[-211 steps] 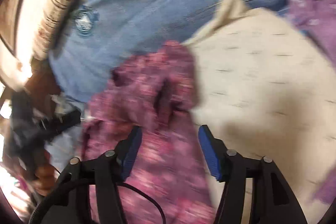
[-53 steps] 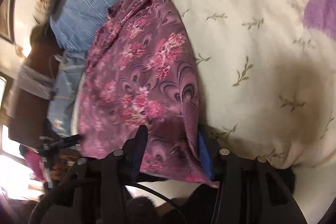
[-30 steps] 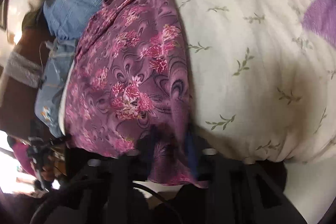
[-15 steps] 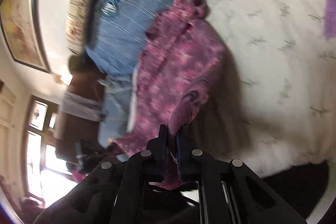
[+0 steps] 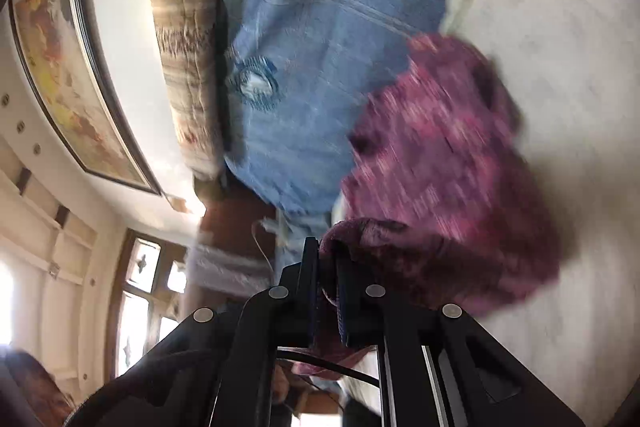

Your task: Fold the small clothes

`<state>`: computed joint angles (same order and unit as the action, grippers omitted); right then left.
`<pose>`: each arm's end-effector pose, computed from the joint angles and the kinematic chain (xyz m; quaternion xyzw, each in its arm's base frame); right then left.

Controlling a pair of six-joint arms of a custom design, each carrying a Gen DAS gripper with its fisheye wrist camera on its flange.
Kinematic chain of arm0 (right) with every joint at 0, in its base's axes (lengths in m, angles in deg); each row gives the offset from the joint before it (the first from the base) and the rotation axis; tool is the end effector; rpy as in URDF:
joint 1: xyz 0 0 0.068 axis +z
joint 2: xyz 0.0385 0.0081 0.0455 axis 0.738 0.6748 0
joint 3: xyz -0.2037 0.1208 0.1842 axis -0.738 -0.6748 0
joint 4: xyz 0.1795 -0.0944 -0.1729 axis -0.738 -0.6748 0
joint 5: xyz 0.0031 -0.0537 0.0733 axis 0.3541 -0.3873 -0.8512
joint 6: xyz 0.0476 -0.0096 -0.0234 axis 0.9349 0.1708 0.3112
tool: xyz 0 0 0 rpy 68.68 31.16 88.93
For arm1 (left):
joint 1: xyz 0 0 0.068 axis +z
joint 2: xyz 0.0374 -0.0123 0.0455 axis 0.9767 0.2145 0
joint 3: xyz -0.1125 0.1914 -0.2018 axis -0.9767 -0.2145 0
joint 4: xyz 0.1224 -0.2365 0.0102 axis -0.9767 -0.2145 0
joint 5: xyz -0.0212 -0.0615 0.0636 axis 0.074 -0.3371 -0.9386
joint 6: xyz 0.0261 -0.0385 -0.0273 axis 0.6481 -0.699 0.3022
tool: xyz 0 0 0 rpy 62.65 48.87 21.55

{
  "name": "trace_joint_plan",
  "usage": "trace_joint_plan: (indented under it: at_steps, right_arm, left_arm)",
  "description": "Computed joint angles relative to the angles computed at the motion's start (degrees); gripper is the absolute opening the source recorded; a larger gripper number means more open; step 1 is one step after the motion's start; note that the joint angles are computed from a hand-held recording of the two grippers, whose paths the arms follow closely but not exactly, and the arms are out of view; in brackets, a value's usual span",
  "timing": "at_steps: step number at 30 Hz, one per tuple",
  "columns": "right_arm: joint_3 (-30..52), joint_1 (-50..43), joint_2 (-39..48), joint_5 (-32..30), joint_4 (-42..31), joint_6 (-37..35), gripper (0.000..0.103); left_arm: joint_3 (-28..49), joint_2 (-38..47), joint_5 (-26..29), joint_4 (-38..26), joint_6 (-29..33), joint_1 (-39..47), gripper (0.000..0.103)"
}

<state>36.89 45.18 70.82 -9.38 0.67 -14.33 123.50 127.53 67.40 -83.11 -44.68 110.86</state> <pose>0.2725 0.0203 0.1356 0.0613 0.7090 0.6397 0.2905 0.2512 0.1382 0.3021 -0.1762 0.9105 -0.2480 0.2802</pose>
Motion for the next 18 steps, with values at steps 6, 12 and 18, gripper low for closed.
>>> trace_joint_plan:
  at_steps: [6,12,18]
  right_arm:
    - [27.53,2.51,6.29,10.56,-16.79,4.6,0.012]
    - [42.54,5.84,6.61,26.14,-58.15,-20.03,0.028]
    - [36.7,5.28,3.22,20.3,-69.99,-32.08,0.035]
  left_arm:
    - [22.4,19.9,-16.66,7.98,-14.16,-9.54,0.007]
    - [27.97,27.98,-17.95,4.97,-13.92,-7.25,0.009]
    - [21.27,24.13,-14.99,4.77,-12.31,-2.85,0.038]
